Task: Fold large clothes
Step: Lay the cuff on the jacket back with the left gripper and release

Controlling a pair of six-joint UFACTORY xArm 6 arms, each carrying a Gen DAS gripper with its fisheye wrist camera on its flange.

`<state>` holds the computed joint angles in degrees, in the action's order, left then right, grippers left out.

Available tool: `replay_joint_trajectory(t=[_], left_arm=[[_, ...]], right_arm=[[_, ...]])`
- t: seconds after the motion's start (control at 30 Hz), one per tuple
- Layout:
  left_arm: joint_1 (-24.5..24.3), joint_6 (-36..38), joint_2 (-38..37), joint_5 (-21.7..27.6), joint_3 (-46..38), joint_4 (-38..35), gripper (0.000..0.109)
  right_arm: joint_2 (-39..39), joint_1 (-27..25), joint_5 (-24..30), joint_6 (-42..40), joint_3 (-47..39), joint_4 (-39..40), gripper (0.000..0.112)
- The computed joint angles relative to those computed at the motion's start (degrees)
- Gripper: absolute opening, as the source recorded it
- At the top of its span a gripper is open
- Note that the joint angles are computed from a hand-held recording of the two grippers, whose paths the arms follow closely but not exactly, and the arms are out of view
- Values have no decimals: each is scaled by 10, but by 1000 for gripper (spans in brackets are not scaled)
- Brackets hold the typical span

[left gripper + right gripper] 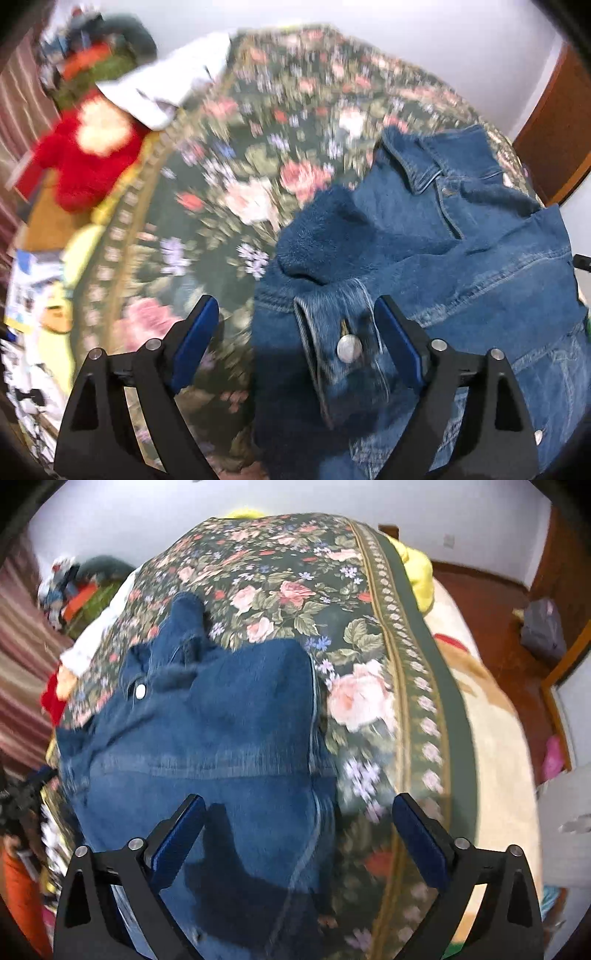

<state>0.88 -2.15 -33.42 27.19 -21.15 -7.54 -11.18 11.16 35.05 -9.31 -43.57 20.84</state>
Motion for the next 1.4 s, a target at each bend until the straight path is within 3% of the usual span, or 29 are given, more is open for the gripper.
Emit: replay_joint_trajectory(t=[0.1,0.17,0.33,0.37,0.4,0.47,0.6,0.73,0.87,1.03,1.13,1.3,1.37,1.4], left_arm=[[4,64,71,-18,-28,-113,86],[-3,74,88,-51,-28,-138,86],[-29,19,145,-105,-48,-72,82],[-30,-21,159,-110,-56,-27,77],[-31,-41,169,-111,-62,-5,63],[-39,-38,180,-90,-80,-25,40],[-45,-89,172,-86,-85,29,28],[-44,-91,145,-79,-92,30,20],[-42,-124,131,-91,-118,95,15],[-25,-175,160,-135,-170,172,14],[-6,-151,211,-147,-213,138,14],[24,-118,333,-125,-292,80,16],[29,-130,357,-128,-300,104,20],[33,-148,370,-131,-304,134,25]], right_arm=[[42,1,9,-23,-36,29,86],[65,4,9,-40,-53,44,82],[125,9,11,-94,-98,113,67],[132,12,2,-99,-101,124,66],[138,16,-8,-101,-103,131,65],[145,25,-19,-116,-106,141,53],[148,33,-22,-114,-114,120,36],[137,53,-60,-103,-123,63,24],[147,68,-93,-82,-159,30,21],[213,81,-129,1,-240,-82,19],[273,78,-115,36,-314,-114,19],[370,76,-72,65,-422,-130,20],[393,76,-62,90,-437,-165,21],[403,75,-57,92,-442,-175,29]])
